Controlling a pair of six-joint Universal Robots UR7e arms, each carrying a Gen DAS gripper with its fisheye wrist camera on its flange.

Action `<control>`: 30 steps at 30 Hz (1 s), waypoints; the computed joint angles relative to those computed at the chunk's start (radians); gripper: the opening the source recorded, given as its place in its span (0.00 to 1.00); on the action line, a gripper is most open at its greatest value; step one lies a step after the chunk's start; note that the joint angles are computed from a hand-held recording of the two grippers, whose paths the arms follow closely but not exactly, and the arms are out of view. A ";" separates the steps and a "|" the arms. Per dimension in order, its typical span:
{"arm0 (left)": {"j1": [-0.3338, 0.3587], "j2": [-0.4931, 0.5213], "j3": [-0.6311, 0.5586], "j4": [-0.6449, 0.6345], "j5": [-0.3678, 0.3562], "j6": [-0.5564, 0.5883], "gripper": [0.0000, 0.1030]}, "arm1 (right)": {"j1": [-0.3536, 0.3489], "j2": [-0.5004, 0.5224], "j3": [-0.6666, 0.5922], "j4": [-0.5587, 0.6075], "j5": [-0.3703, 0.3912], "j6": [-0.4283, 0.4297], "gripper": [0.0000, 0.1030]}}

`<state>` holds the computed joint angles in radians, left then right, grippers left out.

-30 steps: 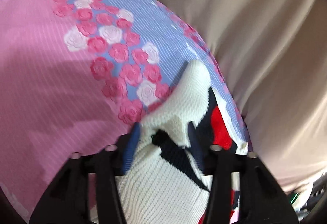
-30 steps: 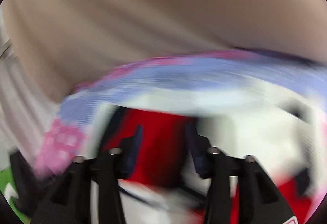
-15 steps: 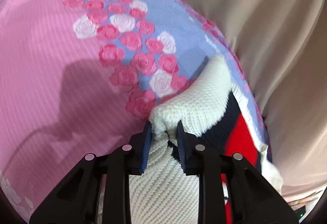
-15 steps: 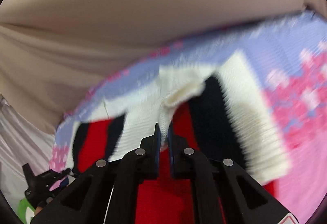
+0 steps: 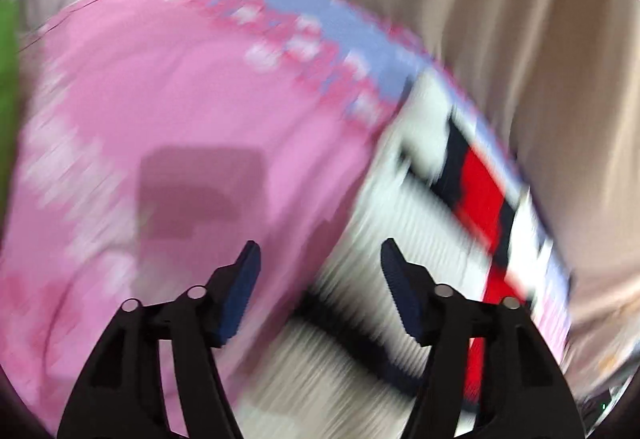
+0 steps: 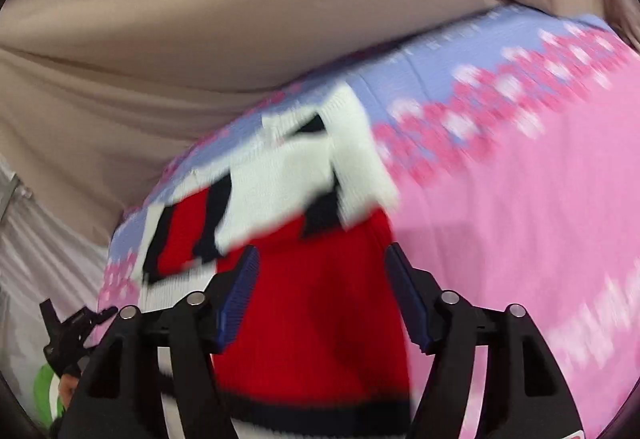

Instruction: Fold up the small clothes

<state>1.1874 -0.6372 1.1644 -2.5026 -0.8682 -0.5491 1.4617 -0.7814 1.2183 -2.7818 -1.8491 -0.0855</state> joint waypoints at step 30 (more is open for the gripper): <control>-0.171 -0.421 0.585 0.432 -0.207 -0.305 0.10 | -0.007 -0.575 0.755 0.227 -0.145 0.131 0.05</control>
<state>1.0168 -1.0581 1.7489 -2.0708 -1.0748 -0.8546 1.4543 -1.3567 1.9731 -2.5548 -1.9943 0.0459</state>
